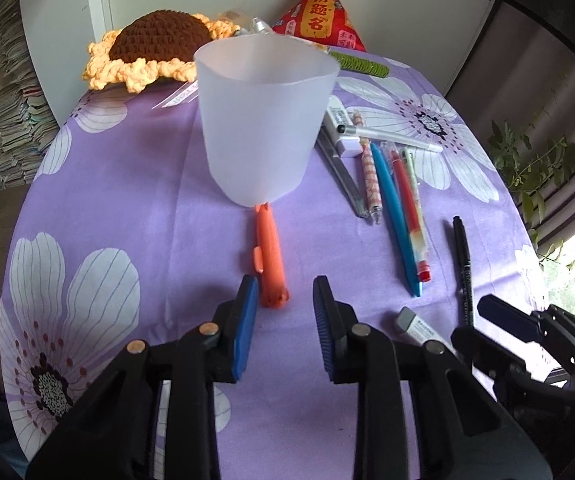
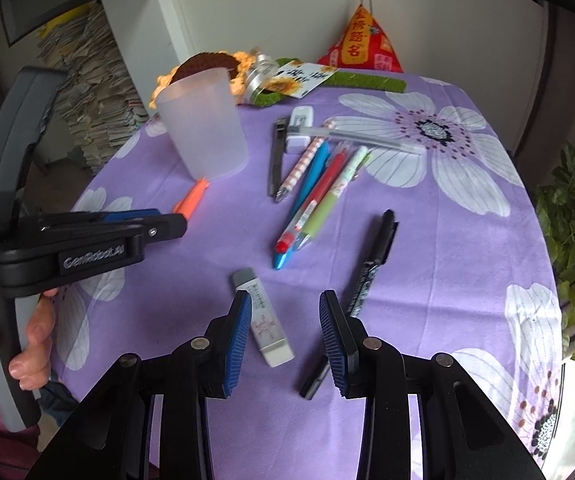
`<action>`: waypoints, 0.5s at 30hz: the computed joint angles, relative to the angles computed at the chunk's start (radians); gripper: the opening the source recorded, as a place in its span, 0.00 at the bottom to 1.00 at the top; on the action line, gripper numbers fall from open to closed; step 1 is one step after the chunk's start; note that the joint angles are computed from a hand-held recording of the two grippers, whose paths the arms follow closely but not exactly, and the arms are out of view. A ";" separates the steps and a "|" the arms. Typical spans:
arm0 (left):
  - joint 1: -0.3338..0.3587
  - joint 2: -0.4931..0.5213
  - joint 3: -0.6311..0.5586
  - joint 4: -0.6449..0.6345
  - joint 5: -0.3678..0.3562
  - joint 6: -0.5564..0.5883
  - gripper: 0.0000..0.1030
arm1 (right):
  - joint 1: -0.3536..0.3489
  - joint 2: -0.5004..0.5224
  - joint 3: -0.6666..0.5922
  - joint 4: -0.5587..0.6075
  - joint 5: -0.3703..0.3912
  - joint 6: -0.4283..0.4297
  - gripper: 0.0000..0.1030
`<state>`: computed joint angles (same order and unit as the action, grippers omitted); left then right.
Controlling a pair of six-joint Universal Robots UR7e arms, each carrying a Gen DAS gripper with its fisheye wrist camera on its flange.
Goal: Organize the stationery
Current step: 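Move the left tool toward the red pen while the right tool approaches the black marker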
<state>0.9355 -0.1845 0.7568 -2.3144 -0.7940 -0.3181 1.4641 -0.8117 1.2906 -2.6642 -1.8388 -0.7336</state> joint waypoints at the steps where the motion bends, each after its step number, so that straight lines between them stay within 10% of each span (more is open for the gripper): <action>1: -0.002 0.004 -0.006 -0.002 -0.005 0.010 0.25 | 0.000 0.004 -0.010 -0.001 -0.005 0.008 0.36; 15: -0.010 0.153 -0.285 0.134 -0.090 0.118 0.19 | -0.018 0.058 -0.148 0.107 -0.061 0.152 0.27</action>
<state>0.9254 -0.0311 0.4723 -2.1805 -0.8843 -0.2001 1.4463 -0.7538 1.1422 -2.5569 -1.8999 -0.5812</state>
